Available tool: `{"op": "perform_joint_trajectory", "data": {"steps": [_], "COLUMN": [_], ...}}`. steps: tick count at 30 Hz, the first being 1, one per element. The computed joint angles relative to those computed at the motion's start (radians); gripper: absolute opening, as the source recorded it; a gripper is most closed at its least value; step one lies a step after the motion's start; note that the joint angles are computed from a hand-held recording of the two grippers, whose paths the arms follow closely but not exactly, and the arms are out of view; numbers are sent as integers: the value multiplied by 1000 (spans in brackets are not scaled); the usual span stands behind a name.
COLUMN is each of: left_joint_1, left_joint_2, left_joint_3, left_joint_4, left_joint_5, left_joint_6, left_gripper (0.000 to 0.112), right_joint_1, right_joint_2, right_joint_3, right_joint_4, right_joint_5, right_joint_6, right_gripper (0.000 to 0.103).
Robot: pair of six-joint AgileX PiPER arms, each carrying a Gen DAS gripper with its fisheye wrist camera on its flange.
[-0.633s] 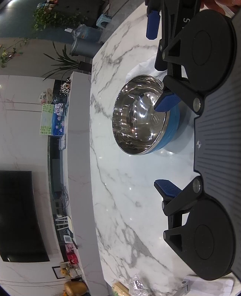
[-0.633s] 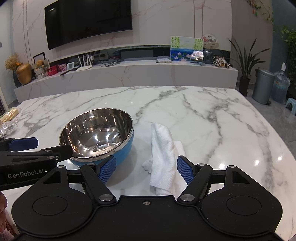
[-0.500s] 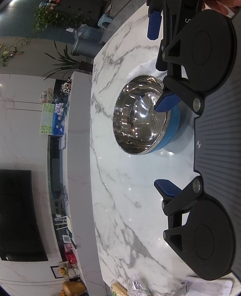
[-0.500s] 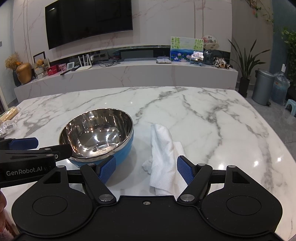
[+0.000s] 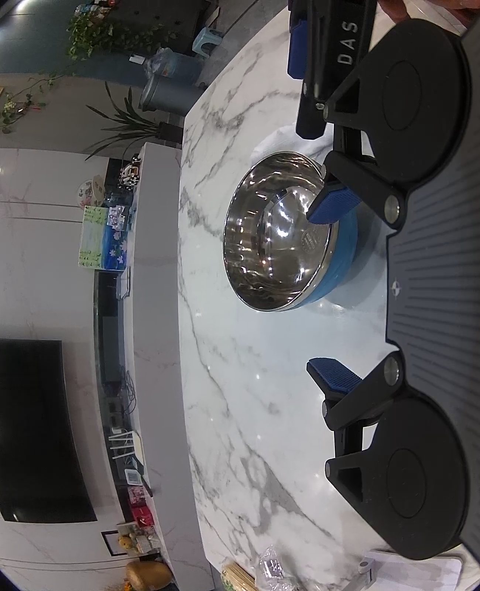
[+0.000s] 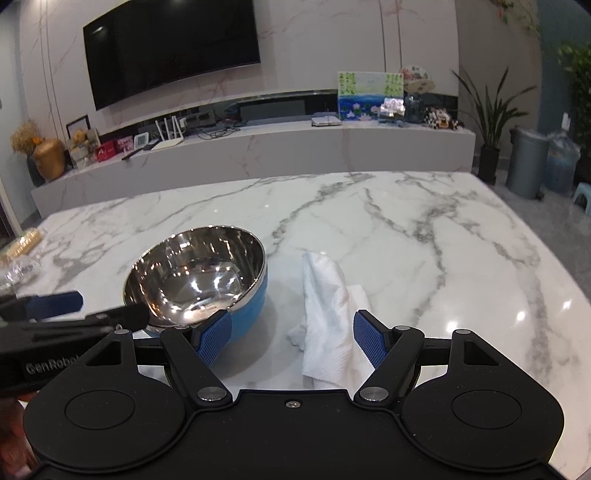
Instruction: Clean bowl
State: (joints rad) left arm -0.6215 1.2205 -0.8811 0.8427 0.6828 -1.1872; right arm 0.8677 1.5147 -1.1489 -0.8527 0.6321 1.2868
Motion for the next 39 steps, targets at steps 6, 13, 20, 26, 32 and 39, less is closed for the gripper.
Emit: {"op": "perform_joint_trajectory", "data": {"steps": [6, 13, 20, 26, 32, 39], "left_joint_1": [-30, -28, -53, -68, -63, -42], "left_joint_2": [8, 5, 32, 48, 47, 34], "left_joint_3": [-9, -3, -31, -45, -41, -28], "left_joint_4": [38, 42, 27, 43, 45, 36], "left_joint_5": [35, 31, 62, 82, 76, 58], "left_joint_6": [-45, -57, -46, -74, -72, -59], "left_gripper": [79, 79, 79, 79, 79, 79], "right_joint_1": [6, 13, 35, 18, 22, 18], "right_joint_2": [1, -6, 1, -5, -4, -4], "right_joint_3": [0, 15, 18, 27, 28, 24], "right_joint_4": [-16, -56, -120, -93, -97, -71], "right_joint_5": [14, 25, 64, 32, 29, 20], "right_joint_6": [24, 75, 109, 100, 104, 79], "right_gripper": [71, 71, 71, 71, 71, 71]}}
